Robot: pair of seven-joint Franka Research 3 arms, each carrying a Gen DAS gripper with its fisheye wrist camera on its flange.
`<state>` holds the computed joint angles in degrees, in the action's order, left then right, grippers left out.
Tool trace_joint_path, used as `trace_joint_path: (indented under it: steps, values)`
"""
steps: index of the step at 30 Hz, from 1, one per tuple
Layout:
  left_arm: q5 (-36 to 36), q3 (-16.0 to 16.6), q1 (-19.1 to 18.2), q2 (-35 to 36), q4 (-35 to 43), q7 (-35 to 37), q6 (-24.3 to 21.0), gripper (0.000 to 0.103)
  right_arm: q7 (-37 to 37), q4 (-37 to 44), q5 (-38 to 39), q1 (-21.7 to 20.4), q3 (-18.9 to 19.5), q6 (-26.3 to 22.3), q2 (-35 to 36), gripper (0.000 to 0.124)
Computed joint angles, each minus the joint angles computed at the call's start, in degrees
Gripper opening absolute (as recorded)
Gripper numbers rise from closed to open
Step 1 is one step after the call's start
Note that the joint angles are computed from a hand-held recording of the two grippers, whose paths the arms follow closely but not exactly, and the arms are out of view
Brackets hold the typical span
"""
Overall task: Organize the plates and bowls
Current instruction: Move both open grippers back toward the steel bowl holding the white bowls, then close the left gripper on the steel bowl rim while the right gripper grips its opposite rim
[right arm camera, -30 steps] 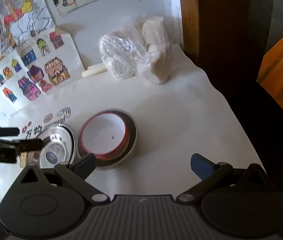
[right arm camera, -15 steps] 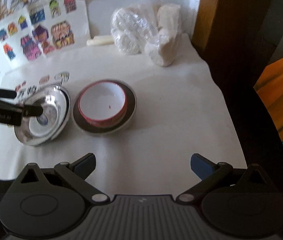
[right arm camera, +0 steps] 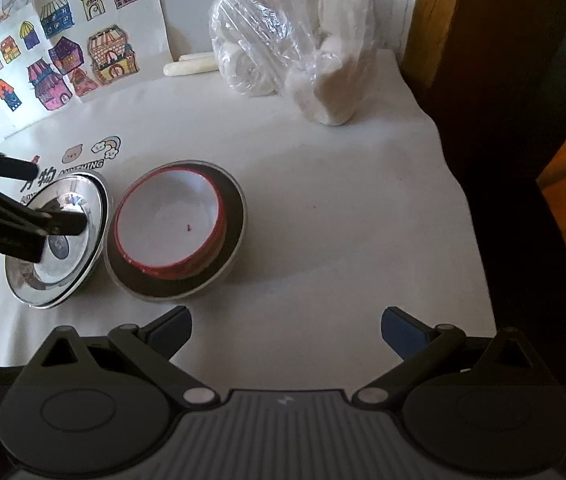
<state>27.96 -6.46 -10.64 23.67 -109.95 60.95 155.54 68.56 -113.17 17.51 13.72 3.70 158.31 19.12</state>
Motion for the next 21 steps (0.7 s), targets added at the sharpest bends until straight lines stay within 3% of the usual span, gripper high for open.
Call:
trace_joint_path:
  steps: [8,18,21]
  values:
    - [-2.7,-1.0,-0.6,5.5,9.1,4.6,-8.3,0.102,-8.9,7.2,7.8,-4.0,3.7,-3.6,5.5,0.103]
    - [-2.0,-0.1,-2.3,9.3,15.3,4.9,-14.7,0.102,-10.6,15.3,6.1,-3.1,1.9,-10.3,11.1,0.103]
    - [-2.7,-0.5,-2.0,10.2,16.8,6.0,-15.8,0.097,-11.6,17.7,5.6,-3.2,2.0,-12.2,12.7,0.103]
